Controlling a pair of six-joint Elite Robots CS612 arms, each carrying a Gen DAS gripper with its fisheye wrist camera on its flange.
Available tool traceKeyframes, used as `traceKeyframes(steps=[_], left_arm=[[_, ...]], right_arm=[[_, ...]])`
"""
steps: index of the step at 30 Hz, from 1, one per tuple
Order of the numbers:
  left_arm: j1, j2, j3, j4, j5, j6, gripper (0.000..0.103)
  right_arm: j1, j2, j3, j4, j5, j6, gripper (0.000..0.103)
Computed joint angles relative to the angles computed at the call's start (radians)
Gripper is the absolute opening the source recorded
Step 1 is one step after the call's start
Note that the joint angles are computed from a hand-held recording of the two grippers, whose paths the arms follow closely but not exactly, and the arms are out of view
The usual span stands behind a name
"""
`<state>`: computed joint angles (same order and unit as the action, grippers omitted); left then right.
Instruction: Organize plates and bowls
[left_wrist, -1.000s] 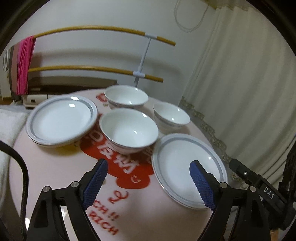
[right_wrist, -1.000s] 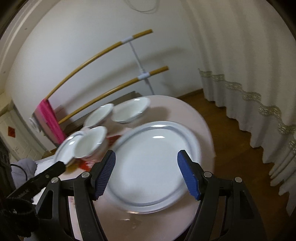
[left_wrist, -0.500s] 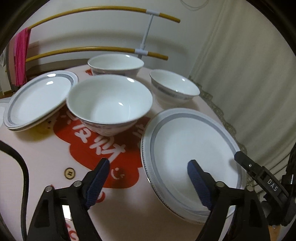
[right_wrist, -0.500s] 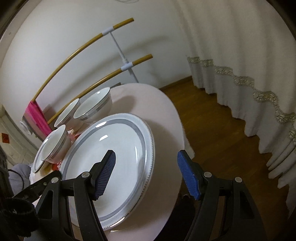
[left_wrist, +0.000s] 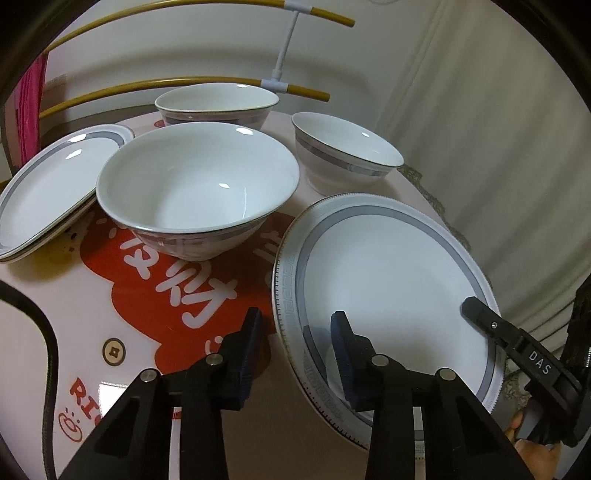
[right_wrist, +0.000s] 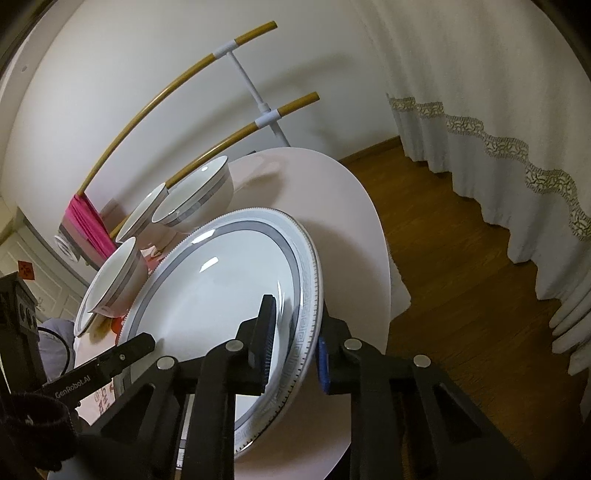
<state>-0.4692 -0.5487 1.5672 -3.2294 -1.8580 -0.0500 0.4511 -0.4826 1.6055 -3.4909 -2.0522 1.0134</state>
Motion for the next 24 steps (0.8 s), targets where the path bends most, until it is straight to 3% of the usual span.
traceKeyframes(steps=[2,6,20,24], left_arm=[[0.004,0.001,-0.002,0.007,-0.029,0.009,0.022],[0.01,0.005,-0.005,0.003,-0.048,0.005,0.02],[0.024,-0.024,0.048,-0.042,-0.064,0.054,0.018],[0.031,-0.041,0.082,-0.093,-0.075,0.079,0.018]], right_arm=[[0.0,0.001,-0.001,0.002,-0.003,-0.002,0.016],[0.001,0.002,-0.002,-0.005,-0.001,-0.009,0.015],[0.025,-0.004,0.01,-0.043,-0.016,-0.019,0.016],[0.039,-0.01,0.011,-0.035,-0.032,-0.022,0.017]])
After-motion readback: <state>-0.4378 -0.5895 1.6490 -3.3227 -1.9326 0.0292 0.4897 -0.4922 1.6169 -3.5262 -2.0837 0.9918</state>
